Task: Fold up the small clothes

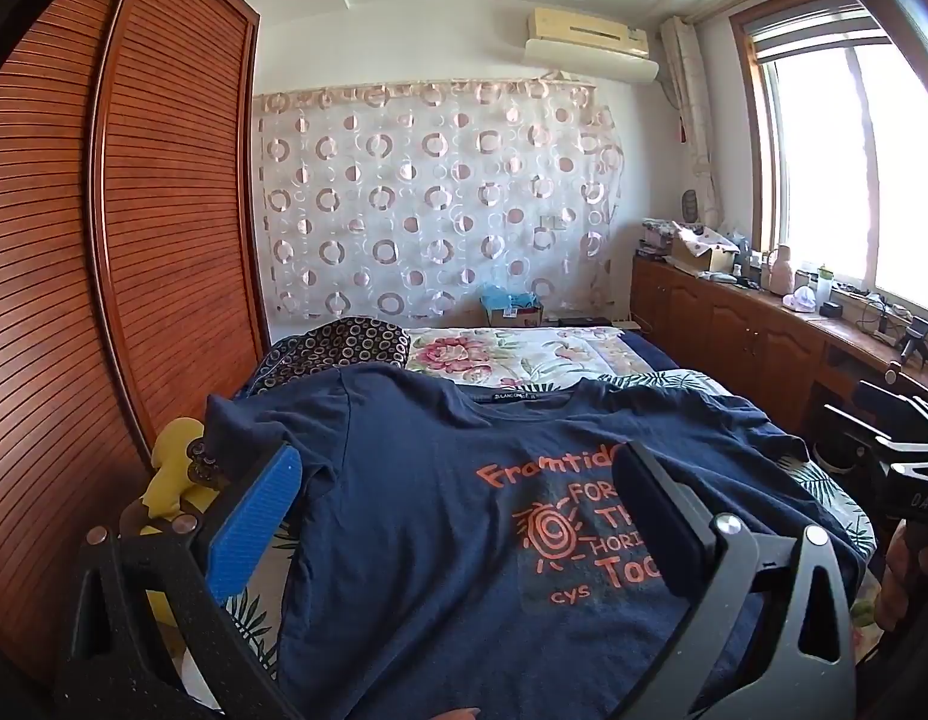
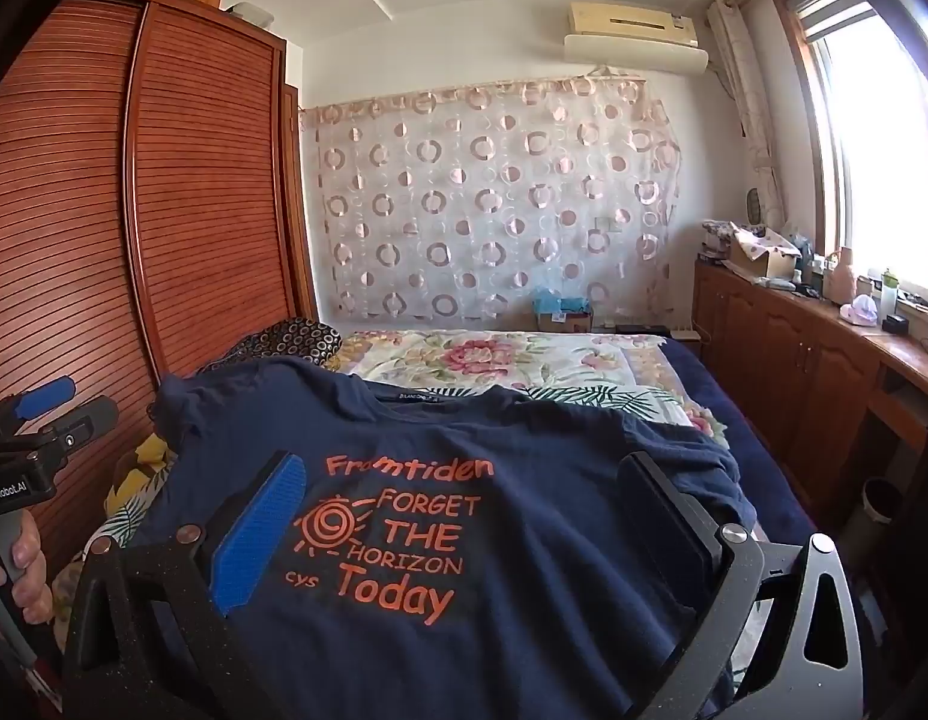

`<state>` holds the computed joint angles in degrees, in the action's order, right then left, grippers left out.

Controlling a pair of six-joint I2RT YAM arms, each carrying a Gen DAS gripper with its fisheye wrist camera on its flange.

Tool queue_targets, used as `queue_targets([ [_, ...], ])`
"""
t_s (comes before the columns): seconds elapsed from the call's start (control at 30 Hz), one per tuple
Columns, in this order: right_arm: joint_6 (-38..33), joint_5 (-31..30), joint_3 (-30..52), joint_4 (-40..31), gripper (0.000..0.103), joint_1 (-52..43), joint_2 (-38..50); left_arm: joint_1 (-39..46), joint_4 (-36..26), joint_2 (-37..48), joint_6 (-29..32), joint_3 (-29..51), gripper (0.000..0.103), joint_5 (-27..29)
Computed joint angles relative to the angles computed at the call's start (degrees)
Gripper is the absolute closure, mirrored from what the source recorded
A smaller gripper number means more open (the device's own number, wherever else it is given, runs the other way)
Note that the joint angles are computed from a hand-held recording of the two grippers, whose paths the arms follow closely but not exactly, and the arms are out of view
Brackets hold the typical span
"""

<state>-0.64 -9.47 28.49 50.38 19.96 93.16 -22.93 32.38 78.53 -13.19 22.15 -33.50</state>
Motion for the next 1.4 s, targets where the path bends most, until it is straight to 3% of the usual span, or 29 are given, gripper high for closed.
queue_targets([
  [1.4,0.68,-0.13,0.7,-0.39,0.0,-0.08,0.03,-0.9,0.78,-0.75,0.75,-0.73,0.0,-0.48],
])
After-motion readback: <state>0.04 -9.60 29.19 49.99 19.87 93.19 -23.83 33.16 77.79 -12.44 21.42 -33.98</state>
